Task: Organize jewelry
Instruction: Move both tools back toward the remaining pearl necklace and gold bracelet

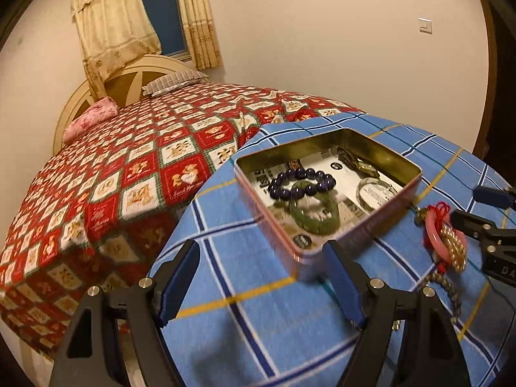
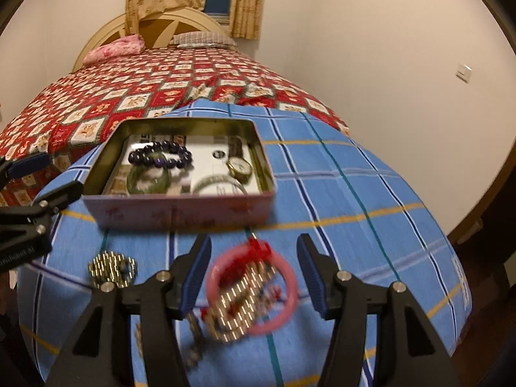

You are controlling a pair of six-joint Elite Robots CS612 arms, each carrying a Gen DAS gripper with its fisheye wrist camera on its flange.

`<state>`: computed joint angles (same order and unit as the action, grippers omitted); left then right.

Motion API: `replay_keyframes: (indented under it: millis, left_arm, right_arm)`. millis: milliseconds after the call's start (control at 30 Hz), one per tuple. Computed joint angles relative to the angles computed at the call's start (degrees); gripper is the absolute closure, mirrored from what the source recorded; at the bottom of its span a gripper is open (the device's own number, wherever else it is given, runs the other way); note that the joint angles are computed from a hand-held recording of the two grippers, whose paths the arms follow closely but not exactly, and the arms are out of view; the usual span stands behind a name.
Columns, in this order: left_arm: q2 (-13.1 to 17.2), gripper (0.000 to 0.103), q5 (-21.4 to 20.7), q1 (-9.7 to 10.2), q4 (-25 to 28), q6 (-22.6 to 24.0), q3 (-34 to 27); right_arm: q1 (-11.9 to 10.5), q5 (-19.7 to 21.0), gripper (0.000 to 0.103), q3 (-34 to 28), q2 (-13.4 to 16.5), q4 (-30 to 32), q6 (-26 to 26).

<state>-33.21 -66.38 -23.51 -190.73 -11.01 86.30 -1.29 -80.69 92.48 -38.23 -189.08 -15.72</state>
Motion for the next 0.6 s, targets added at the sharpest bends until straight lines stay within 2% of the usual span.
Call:
replay_keyframes:
  millis: [133, 367, 600]
  left_arm:
    - [-0.51, 0.025, -0.32, -0.66, -1.32, -0.6, 1.91]
    - [-0.08, 0.025, -0.77, -1.79, -0.91, 1.25, 1.88]
    - [0.85, 0.025, -1.5, -2.37, 1.11, 2.52, 0.54]
  right_arm:
    - [-0.78, -0.18, 0.044, 2.53, -0.73, -0.86, 1.81]
    - [-1.32, -0.7, 0.044, 4.34, -0.87, -1.6, 4.05]
    - [-1.56, 1.96, 0.044, 4.9, -0.97, -3.21, 5.19]
